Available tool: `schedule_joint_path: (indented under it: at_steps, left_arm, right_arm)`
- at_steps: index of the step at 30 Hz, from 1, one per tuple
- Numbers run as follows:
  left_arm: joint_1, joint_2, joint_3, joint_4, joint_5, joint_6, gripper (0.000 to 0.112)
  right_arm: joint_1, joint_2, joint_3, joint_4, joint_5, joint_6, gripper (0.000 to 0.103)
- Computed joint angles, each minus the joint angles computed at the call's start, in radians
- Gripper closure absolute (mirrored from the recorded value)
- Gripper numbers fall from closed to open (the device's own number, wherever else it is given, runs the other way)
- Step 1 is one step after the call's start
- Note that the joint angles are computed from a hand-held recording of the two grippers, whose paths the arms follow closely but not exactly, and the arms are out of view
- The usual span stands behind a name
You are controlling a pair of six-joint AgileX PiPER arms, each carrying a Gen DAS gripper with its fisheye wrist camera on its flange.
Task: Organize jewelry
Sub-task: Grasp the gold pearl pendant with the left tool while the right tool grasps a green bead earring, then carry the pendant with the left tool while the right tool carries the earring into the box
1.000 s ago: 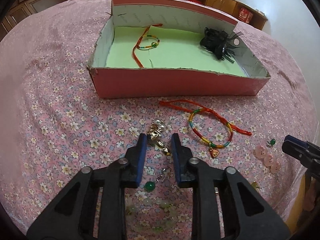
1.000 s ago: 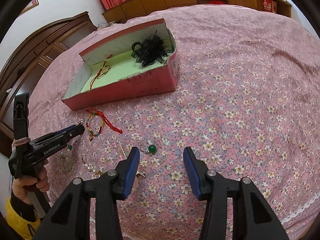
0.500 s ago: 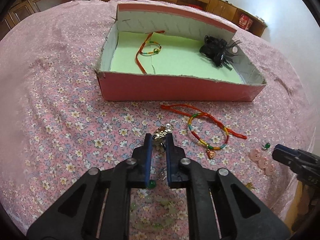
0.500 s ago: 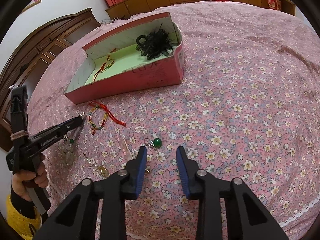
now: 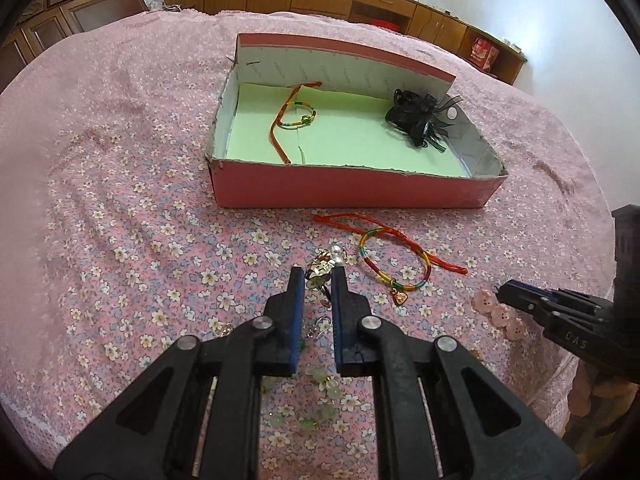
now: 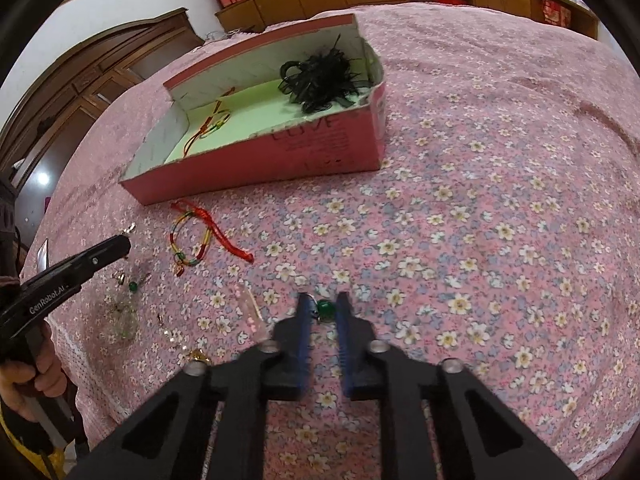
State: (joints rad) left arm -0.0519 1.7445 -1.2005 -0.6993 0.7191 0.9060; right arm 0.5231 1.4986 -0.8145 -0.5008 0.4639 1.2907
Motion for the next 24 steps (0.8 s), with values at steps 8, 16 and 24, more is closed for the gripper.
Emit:
schedule_joint_path:
  at_steps: [8,16,24]
  left_arm:
    - [0.004,-0.026,0.010,-0.022,0.005,0.008,0.108]
    - [0.001,-0.071,0.028,-0.052,0.000,0.028,0.108]
    - [-0.003,-0.098,0.018,-0.089,-0.012,0.041,0.108]
  right_arm:
    - [0.043,-0.022,-0.004,-0.062,0.005,0.044,0.092]
    - [0.093,-0.081,-0.021,-0.204,0.048,0.159,0.092]
    - [0.139,-0.102,-0.057,-0.356,0.099,0.261,0.092]
